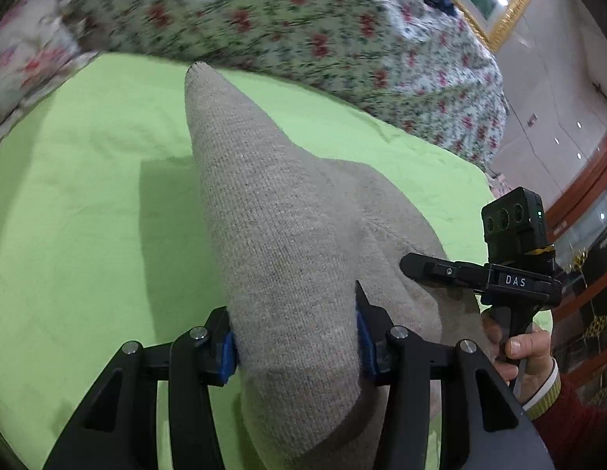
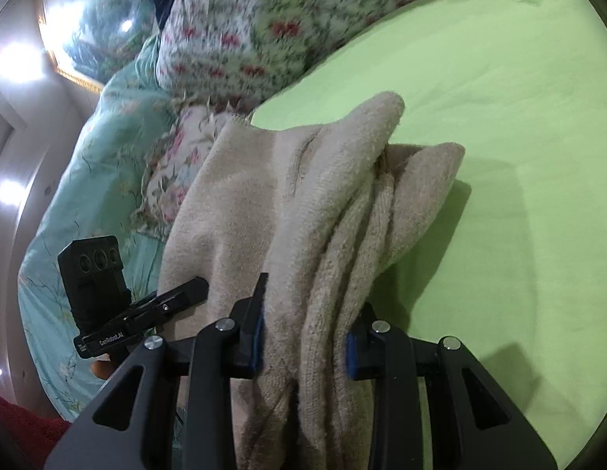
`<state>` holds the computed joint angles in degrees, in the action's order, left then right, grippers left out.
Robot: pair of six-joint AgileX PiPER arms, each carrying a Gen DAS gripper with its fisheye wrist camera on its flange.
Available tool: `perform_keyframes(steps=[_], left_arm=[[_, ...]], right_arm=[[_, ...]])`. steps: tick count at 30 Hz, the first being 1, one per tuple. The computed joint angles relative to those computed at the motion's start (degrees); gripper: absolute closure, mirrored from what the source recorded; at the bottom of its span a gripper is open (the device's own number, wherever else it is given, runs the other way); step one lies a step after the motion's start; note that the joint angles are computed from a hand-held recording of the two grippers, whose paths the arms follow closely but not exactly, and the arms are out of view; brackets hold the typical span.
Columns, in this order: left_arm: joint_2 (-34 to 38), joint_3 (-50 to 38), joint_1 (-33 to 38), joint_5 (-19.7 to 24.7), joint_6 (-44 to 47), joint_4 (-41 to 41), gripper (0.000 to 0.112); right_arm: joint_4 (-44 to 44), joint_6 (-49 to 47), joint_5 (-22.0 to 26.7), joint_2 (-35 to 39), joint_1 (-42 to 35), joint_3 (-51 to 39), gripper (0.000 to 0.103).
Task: Fold small clothes
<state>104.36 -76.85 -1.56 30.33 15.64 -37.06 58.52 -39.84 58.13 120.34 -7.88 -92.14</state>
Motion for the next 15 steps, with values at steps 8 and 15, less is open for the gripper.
perform_keyframes(steps=[8,15], left_arm=[[1.8,6.6,2.3,-3.5,8.1,-9.3,0.049],[-10.3,18.4,-2.0,-9.2,-8.8,6.6,0.030]], right_arm=[[-3.8,2.3,-4.3,1.1,1.5,2.3,0.067],[-6.0,5.0,-8.5,-5.6,0.8,10.2,0.059]])
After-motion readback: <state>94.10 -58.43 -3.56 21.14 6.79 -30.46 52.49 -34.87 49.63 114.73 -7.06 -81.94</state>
